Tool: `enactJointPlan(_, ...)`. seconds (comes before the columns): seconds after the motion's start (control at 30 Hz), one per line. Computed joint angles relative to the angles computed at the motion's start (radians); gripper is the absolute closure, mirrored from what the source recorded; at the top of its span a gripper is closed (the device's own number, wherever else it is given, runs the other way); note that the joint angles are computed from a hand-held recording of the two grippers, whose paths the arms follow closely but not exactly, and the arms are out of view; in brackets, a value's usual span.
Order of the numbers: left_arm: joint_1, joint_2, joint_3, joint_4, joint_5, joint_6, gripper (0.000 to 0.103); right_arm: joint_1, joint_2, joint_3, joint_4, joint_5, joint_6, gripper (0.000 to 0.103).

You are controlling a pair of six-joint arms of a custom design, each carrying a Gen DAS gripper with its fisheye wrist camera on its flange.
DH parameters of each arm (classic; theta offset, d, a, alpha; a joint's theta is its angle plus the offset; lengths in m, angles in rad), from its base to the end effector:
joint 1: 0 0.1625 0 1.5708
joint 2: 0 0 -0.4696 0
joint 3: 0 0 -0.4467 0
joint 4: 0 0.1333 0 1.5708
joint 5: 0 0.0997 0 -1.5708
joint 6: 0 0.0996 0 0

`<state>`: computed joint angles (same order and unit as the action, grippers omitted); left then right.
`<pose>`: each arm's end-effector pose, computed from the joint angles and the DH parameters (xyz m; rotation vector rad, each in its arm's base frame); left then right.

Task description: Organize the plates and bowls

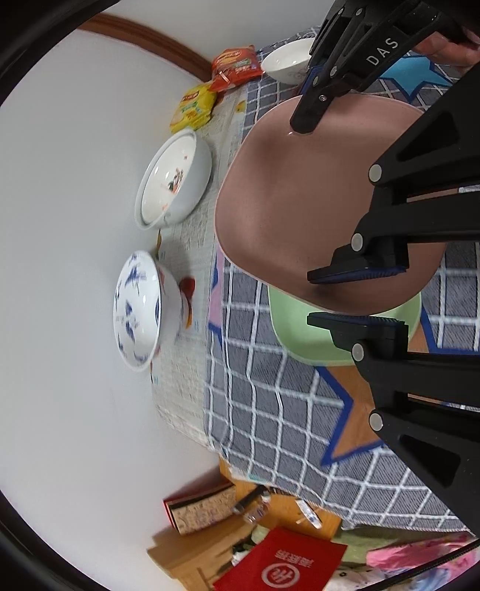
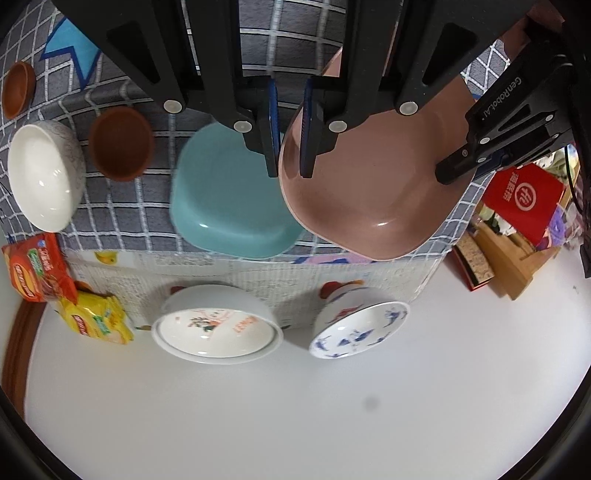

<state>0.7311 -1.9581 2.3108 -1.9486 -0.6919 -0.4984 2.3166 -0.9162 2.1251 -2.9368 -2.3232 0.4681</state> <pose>-0.1152 -0.3854 0.3820 0.3888 2.3386 -0.7146 0.4238 -0.3626 0.0610 0.2704 -2.4991 0.7285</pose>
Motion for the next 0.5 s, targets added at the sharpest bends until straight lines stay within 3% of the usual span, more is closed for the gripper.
enactJointPlan(0.2,0.038,-0.036,0.008,0.025,0.018,-0.025,0.088,0.001,0.058,-0.047,0.013,0.028,-0.040,0.093)
enactJointPlan(0.5,0.115,-0.012,0.016,-0.040,0.005,0.000,0.088,-0.038,0.132,-0.097,0.023,0.062,-0.104,0.093)
